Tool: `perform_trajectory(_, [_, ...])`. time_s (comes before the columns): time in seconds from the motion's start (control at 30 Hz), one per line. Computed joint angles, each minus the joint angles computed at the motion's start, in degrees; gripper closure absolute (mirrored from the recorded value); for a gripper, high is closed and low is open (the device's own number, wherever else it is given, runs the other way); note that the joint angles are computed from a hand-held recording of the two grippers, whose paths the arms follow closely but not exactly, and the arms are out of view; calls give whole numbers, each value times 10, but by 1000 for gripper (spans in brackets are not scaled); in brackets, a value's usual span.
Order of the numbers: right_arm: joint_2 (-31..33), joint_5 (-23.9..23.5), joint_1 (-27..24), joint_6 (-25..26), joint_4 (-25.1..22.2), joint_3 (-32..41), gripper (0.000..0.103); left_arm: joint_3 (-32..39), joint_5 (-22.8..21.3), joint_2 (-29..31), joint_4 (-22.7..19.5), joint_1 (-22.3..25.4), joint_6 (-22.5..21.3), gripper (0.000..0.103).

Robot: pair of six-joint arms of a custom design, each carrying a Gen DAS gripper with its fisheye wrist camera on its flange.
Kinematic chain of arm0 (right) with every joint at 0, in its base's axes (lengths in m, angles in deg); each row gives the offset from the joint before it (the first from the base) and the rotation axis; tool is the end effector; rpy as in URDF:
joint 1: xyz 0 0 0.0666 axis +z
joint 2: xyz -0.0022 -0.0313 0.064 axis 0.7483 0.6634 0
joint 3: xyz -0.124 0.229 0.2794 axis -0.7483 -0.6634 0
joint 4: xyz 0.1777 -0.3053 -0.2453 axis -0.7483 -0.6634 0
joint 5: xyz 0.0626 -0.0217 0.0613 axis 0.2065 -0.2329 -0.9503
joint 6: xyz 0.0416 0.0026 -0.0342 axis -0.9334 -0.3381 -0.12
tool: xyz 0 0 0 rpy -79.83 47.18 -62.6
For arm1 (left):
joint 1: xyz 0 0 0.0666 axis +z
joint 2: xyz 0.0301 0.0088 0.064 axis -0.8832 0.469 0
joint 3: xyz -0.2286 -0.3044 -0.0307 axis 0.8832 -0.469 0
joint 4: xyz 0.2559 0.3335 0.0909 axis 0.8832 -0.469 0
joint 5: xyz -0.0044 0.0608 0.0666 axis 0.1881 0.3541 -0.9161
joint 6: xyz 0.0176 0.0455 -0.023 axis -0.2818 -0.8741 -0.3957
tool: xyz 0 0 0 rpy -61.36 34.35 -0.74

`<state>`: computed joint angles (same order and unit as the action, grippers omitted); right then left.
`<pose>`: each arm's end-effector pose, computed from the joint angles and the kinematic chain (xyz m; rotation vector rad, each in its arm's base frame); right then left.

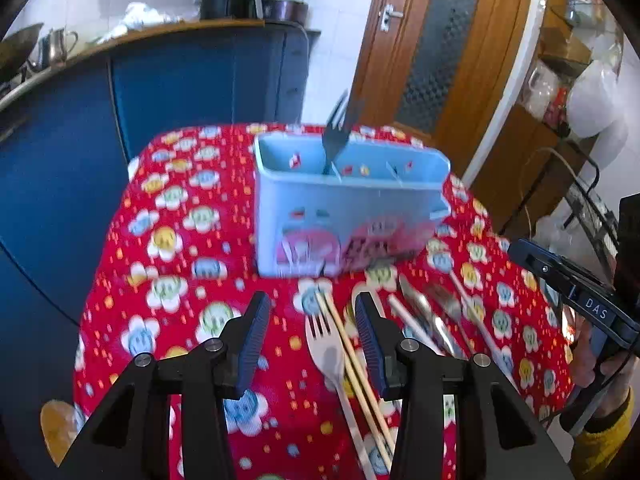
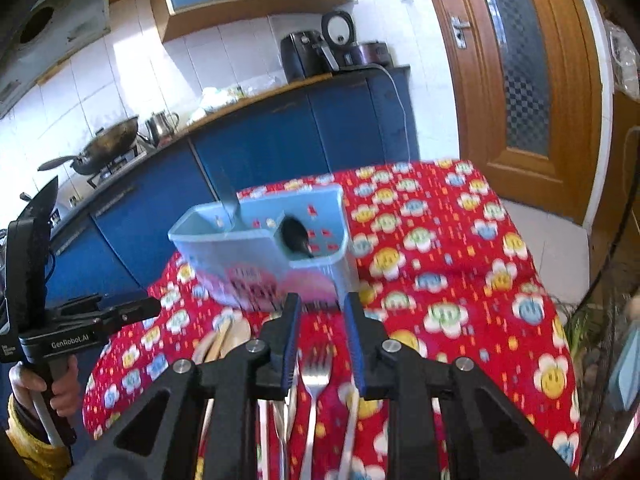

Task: Organize utensils
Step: 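Open the left tool over the caddy while the right tool releases the spoon, then close the left tool on the wooden fork while the right grasps a white chopstick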

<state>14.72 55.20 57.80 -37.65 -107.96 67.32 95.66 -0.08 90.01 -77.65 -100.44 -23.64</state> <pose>0.3337 0.0622 0.5254 -0.0644 2.2385 0.4399 0.3694 -0.2861 0.5562 0.2203 2.4136 -0.3111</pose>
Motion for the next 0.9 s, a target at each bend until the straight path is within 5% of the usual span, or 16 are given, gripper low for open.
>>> perform_trajectory(0.43, [-29,-13,-11,24,-58,-35,74,-3,29,23,-76,-18,25,57])
perform_trajectory(0.73, [-38,-37,-23,23,-60,-48,69,-15,77,28,-82,-9,47,58])
perform_trajectory(0.9, [-42,-43,-28,24,-62,-53,68,-21,100,23,-74,-4,56,77])
